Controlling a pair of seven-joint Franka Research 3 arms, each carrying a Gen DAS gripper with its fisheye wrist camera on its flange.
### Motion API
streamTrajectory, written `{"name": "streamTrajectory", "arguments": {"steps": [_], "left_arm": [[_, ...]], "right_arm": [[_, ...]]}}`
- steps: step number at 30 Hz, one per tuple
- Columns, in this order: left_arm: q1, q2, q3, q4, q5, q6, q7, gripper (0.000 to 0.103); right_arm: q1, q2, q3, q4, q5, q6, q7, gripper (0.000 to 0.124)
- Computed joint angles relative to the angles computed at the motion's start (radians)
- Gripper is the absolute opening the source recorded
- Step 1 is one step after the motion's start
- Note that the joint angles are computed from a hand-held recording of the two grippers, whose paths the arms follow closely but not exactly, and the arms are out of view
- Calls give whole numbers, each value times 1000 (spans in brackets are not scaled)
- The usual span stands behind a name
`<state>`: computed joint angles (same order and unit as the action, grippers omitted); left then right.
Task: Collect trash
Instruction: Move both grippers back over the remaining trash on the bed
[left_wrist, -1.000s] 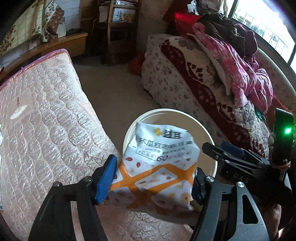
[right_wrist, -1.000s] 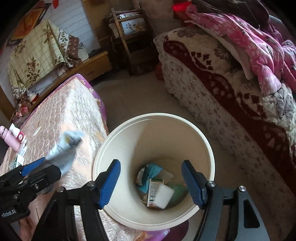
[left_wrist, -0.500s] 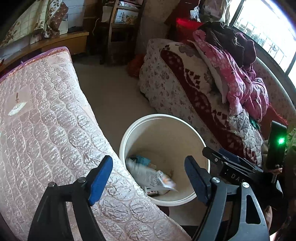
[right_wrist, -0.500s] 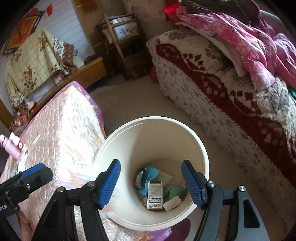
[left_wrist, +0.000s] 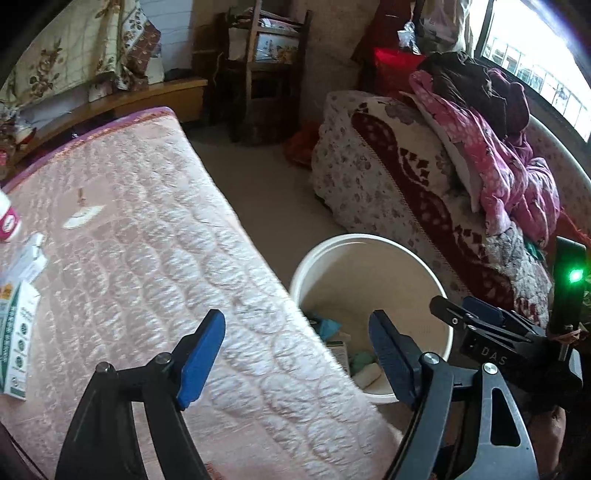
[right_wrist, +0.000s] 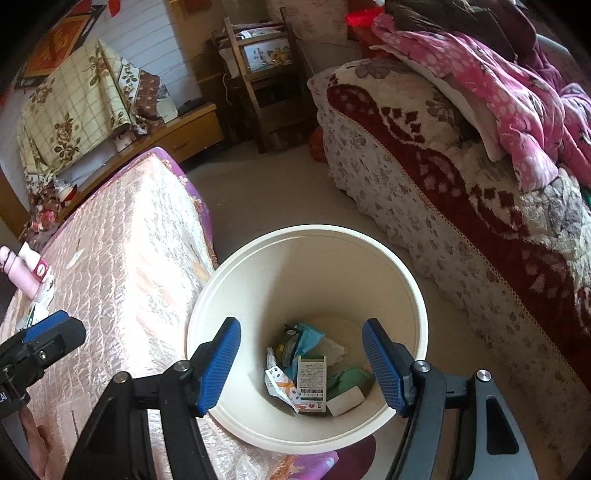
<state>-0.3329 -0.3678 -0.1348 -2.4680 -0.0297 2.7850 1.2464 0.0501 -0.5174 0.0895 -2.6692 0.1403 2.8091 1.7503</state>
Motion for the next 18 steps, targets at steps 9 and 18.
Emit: {"name": "streamTrajectory", "arguments": {"steps": [9,18], "left_arm": [[74,-128,6,-94,81,-13,-69,80],[160,-307,79,-216,135,-82,-49,80]], "right_arm": [[29,-35,69,18,-53,-18,23,72],[162,-12,91,83,-23,-74,8,72]]}}
